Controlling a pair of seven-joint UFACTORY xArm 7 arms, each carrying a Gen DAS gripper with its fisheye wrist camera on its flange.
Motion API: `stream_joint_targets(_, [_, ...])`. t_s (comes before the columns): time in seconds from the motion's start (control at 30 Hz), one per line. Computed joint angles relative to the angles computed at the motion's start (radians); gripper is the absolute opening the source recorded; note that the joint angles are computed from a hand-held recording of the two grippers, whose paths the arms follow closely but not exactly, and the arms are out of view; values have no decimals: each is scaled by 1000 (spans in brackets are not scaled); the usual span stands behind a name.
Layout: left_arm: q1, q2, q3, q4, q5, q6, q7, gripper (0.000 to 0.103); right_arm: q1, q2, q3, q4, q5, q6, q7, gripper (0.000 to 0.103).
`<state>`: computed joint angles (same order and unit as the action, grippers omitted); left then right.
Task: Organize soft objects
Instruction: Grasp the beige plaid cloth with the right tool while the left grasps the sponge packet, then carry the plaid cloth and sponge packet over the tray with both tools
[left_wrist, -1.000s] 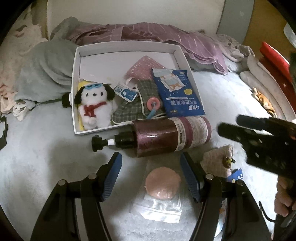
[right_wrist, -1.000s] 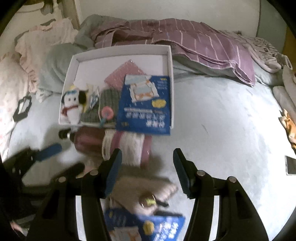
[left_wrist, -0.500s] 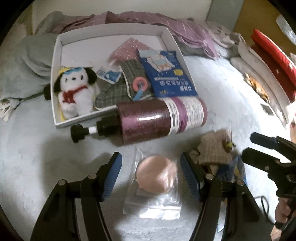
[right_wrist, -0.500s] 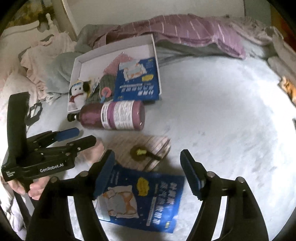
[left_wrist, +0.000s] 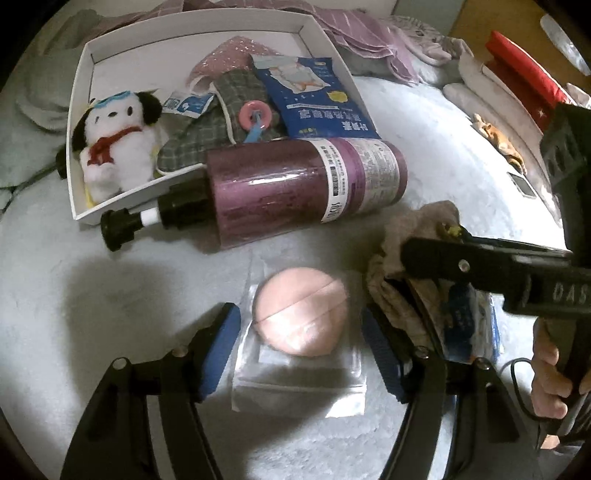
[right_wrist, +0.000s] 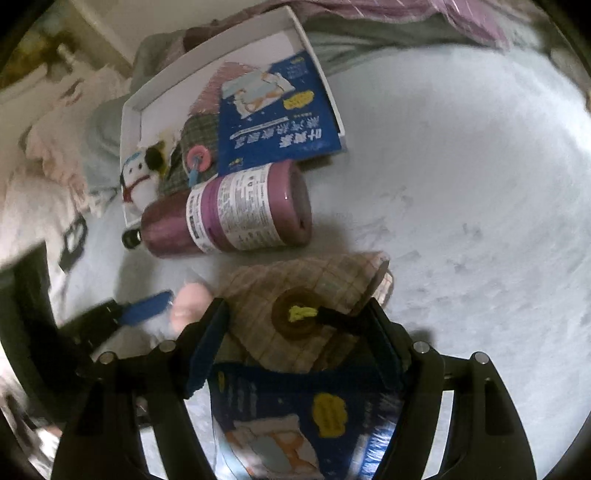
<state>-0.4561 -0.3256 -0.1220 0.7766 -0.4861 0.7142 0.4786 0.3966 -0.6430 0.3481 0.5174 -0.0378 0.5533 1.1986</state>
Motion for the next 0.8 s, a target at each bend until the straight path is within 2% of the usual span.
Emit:
stream_joint_targets(0.07, [3,4,-10,1,20,2,-17,67,-3,-2,-2,-12,6,-25,11,74])
stream_joint_targets(0.1, [9,6,-21,3,44,-1,-40,64,0,-5,-6,-17,10,-31,13,71])
stream_joint_targets(0.13, [16,9,-33,6,72,-3,-68,58,-2,-11,-2,-21,10,-30,21,67])
stream_joint_targets(0.17, [16,12,-35,11,83,2,-83,51,-10,-21,8,-22,3,-15,33,57])
stream_joint_targets(0.2, [15,13,-32,20,86,19,-94,50,-13,-32,11,-26,0,-5,41,50])
stream_joint_targets(0.3, [20,16,-30,37,108,50,-122,41,-3,-66,-6,-57,15,-38,49,42])
stream_joint_targets(0.37, [29,14,-36,43,137,61,-150,30,-11,-86,2,-64,12,-45,60,37])
stream_joint_targets(0.4, [30,7,-33,45,140,65,-156,29,-17,-97,10,-65,7,-50,68,30])
stream_joint_targets(0.63, [28,-59,7,28,95,33,-137,27,-70,-131,87,-2,-79,12,100,28])
stream_joint_targets(0.8, [41,-83,8,26,102,-1,-176,27,-111,-123,125,67,-146,47,107,28])
